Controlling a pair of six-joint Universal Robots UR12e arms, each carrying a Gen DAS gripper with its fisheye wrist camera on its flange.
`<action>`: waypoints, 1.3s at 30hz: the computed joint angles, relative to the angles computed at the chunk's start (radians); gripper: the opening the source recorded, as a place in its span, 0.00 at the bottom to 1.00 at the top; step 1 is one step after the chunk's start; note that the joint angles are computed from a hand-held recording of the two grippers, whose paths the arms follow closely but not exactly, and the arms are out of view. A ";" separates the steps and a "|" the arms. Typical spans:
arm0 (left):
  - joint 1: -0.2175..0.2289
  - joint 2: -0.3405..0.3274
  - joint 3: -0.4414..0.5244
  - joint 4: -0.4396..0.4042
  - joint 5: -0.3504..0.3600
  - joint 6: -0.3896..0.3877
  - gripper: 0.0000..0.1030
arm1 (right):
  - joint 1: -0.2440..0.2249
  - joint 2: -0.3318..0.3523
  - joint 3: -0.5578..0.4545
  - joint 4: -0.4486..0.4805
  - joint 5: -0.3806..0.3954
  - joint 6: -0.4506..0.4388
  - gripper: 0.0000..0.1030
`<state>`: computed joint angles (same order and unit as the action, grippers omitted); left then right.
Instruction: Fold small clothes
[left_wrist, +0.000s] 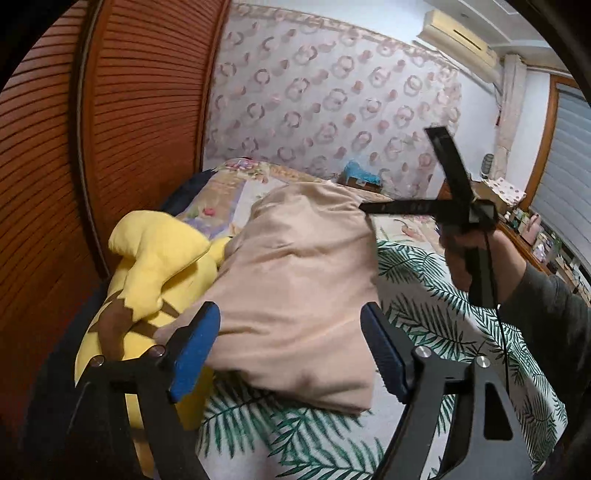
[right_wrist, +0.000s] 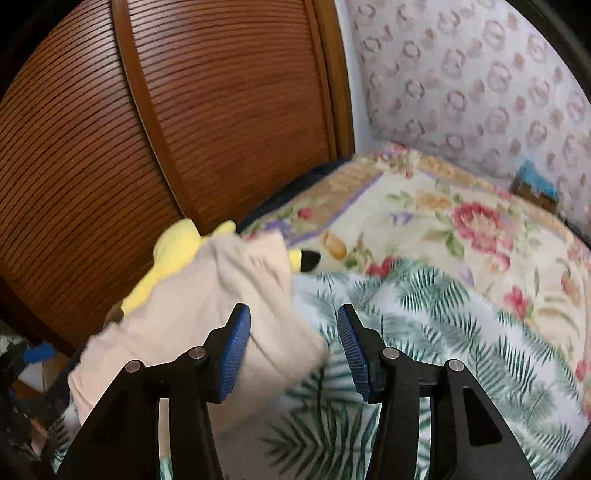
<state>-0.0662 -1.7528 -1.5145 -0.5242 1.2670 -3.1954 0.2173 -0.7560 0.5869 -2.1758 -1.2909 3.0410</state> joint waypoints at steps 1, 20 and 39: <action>-0.004 -0.005 0.006 -0.008 0.008 0.008 0.77 | -0.004 -0.001 -0.011 0.024 0.002 0.005 0.50; -0.030 -0.021 0.020 -0.123 0.073 0.045 0.77 | -0.002 0.079 -0.143 -0.054 -0.046 0.108 0.02; -0.097 0.071 -0.032 0.030 0.046 0.132 0.86 | 0.063 -0.471 0.700 -0.503 -0.287 0.156 0.36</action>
